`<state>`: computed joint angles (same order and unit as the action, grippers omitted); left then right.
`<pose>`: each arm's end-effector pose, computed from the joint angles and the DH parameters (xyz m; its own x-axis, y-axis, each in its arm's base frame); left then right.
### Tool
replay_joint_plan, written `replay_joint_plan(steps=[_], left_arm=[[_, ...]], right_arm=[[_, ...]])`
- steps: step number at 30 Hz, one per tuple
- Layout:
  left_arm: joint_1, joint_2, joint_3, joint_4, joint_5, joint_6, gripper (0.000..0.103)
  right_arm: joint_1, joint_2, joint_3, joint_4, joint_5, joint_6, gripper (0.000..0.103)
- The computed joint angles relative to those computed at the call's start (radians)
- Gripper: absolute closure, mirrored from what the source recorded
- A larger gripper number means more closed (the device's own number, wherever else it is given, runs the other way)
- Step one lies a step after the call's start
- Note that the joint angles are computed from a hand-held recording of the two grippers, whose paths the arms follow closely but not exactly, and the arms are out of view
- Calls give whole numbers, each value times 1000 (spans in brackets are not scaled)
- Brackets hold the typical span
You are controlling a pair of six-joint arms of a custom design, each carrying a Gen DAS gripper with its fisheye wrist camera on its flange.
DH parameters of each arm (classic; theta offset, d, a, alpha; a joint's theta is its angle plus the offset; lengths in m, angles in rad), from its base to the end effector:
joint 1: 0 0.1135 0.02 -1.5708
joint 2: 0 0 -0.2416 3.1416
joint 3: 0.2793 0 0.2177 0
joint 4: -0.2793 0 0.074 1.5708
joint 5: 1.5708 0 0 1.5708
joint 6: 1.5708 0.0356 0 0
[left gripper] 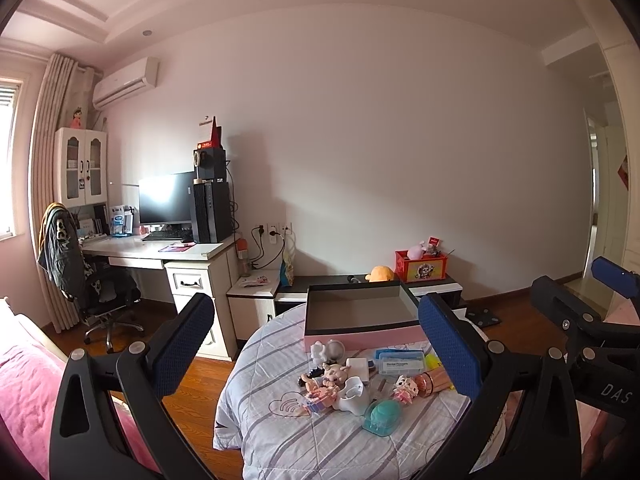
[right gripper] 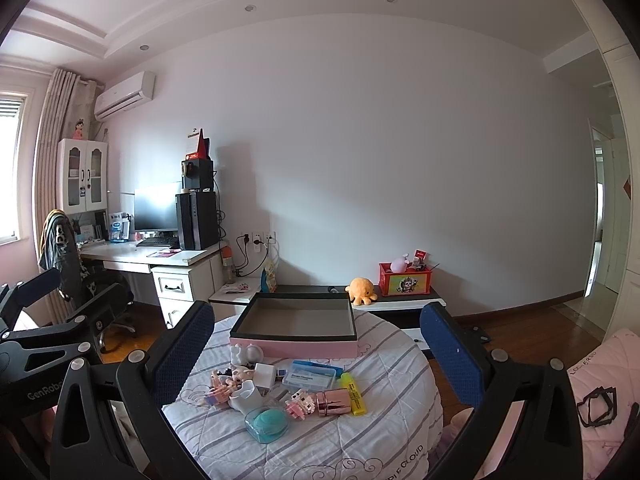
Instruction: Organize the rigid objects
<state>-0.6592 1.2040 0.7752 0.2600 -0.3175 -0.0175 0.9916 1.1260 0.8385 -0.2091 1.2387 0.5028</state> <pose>0.2083 -0.1473 0.2885 -0.1387 0.0864 -0.9866 0.3362 0.9411 0.0352 0.1426 0.1565 0.2890 -0.1408 0.0718 -0.9874 0.2852 0.9580 0.0290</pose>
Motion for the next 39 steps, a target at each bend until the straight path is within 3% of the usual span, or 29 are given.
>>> replay_joint_plan(steps=[39], left_arm=[[-10, 48, 21, -2, -11, -2, 0]], right_arm=[[19, 29, 55, -98, 4, 62, 0]])
